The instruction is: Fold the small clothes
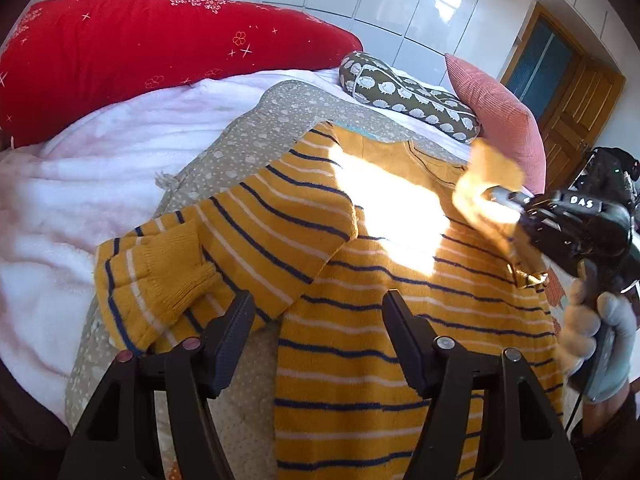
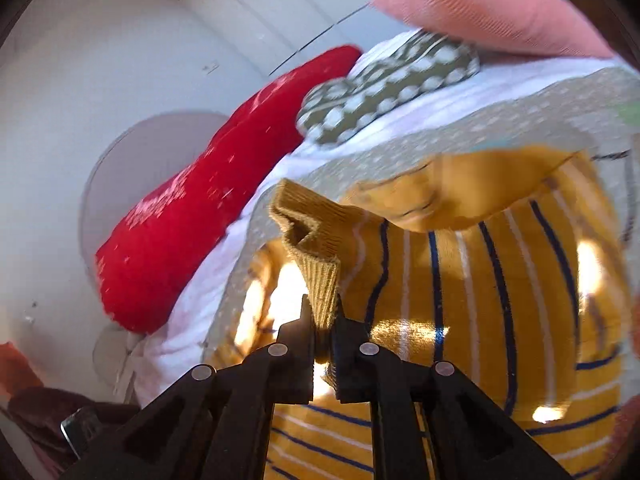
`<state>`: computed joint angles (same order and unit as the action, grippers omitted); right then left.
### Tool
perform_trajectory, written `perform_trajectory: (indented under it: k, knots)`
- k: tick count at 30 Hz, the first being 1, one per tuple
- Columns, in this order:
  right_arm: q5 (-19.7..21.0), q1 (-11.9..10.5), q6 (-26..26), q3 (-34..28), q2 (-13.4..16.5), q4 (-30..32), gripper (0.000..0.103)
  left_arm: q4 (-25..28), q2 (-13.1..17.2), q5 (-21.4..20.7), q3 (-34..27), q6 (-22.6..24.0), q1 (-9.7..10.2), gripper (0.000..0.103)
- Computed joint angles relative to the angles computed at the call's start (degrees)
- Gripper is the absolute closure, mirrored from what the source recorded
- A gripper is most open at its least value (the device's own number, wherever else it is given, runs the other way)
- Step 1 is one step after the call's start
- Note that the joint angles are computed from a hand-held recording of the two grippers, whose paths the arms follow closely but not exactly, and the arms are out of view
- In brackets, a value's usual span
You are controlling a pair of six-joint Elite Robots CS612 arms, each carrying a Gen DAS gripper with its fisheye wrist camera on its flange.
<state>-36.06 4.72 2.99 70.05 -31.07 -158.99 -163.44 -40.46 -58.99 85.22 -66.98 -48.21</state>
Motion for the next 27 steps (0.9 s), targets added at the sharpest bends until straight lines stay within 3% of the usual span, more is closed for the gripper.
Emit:
perform_trajectory:
  k: [2,4,6,9,14,15,17,18,19,21,24,26,27]
  knots:
    - [4.47,0.55,-1.06,-1.53,1.28,7.28,0.091,-2.08,0.78,-2.2,-1.04,2.01,0.75,0.036]
    - [6.23,0.25,1.38,-0.4,1.46,4.97,0.081,-2.38,1.79,-3.66,-2.85,4.47,1.27,0.035]
    - [5.49,-0.57,5.55,1.5,1.04,-1.16,0.064,-1.57,3.02,-5.14,-5.21,6.95,1.84,0.032]
    - [4.3,-2.77,8.18,4.58,-0.33,-6.07,0.062,0.99,5.53,-9.25,-9.73,9.27,3.23,0.03]
    - [-1.22,-5.94,7.71,9.79,-3.17,-10.6,0.062,9.51,10.2,-15.5,-18.44,9.0,5.71,0.03]
    - [-2.34,-6.54,7.99,10.75,-3.6,-11.56,0.062,11.25,10.85,-15.69,-19.85,8.7,5.98,0.036]
    - [-3.6,-7.68,9.41,12.1,-3.93,-13.43,0.062,15.09,11.61,-14.27,-22.3,9.21,6.17,0.075]
    - [-4.23,-8.1,10.51,12.38,-4.0,-14.21,0.062,15.53,11.89,-16.03,-23.17,9.99,6.63,0.093]
    - [-4.83,-8.48,11.48,12.69,-3.94,-15.17,0.062,16.36,11.86,-15.6,-23.64,9.42,6.81,0.094]
    - [-5.34,-9.09,12.28,12.64,-3.78,-15.55,0.062,19.58,11.72,-10.49,-24.85,9.53,6.69,0.097]
    - [-6.24,-9.49,13.39,11.94,-3.43,-15.95,0.062,27.41,12.08,-1.9,-27.45,9.01,6.56,0.097]
    - [-7.55,-9.26,12.83,11.25,-3.26,-16.02,0.062,34.69,12.98,2.88,-30.13,7.71,6.72,0.103]
    - [-8.54,-8.97,12.49,10.68,-3.08,-16.06,0.062,35.59,13.33,2.87,-30.72,7.89,7.03,0.103]
